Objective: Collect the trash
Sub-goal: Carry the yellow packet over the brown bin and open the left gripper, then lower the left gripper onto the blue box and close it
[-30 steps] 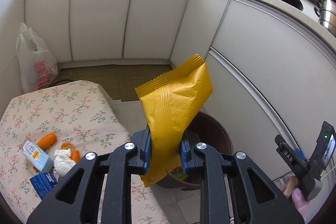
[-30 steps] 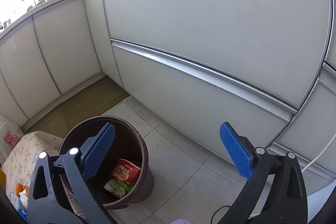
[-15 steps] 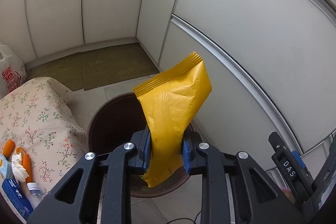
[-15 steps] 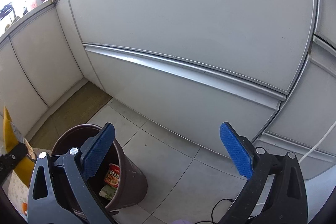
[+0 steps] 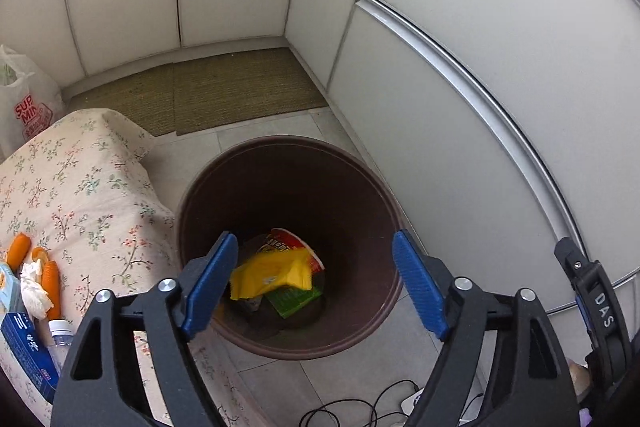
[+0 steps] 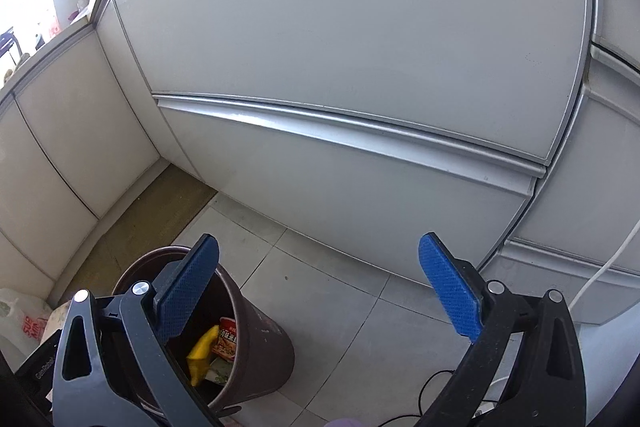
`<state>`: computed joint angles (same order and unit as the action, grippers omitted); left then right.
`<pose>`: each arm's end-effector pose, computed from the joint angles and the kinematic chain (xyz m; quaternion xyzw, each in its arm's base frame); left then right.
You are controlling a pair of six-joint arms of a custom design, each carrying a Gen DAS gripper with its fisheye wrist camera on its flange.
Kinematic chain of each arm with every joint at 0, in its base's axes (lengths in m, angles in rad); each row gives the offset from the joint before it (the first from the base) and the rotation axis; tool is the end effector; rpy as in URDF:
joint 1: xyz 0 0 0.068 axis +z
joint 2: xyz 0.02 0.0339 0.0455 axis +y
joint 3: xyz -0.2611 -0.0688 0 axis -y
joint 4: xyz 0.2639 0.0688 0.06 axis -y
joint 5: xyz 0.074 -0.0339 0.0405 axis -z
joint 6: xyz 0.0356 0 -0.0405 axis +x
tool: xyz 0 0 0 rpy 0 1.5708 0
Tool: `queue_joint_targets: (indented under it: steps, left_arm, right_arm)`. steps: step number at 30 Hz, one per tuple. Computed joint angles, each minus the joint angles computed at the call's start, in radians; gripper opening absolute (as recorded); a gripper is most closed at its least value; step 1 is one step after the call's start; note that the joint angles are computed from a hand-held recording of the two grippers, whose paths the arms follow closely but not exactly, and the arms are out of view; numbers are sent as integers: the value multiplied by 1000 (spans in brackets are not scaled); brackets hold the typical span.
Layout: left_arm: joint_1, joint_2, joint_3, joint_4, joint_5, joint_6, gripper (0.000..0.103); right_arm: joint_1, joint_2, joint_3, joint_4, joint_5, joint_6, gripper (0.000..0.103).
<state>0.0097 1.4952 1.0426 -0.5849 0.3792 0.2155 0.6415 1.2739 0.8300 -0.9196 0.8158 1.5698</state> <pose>0.3184 -0.0101 0.2202 0.1467 0.9373 -0.1516 0.2776 0.1982 0.1156 0.2077 0.4454 0.7981 -0.0921 0.3952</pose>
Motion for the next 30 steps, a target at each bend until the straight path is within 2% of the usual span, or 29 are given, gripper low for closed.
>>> queue_joint_targets:
  steps: [8,17,22,30]
  left_arm:
    - [191,-30,8,-74,46,102,81]
    - [574,119,169,-192,115,264,81]
    - [774,299,349,-241,127,323,81]
    - [964,688,750,-410,108,301,81]
  right_arm:
    - [49,120,98,68,-46,-107,96]
    - [117,343,315,134,-108,-250,96]
    - [183,510,517,123,-106,-334,96]
    - [278,767,856,66,-102,-495,96]
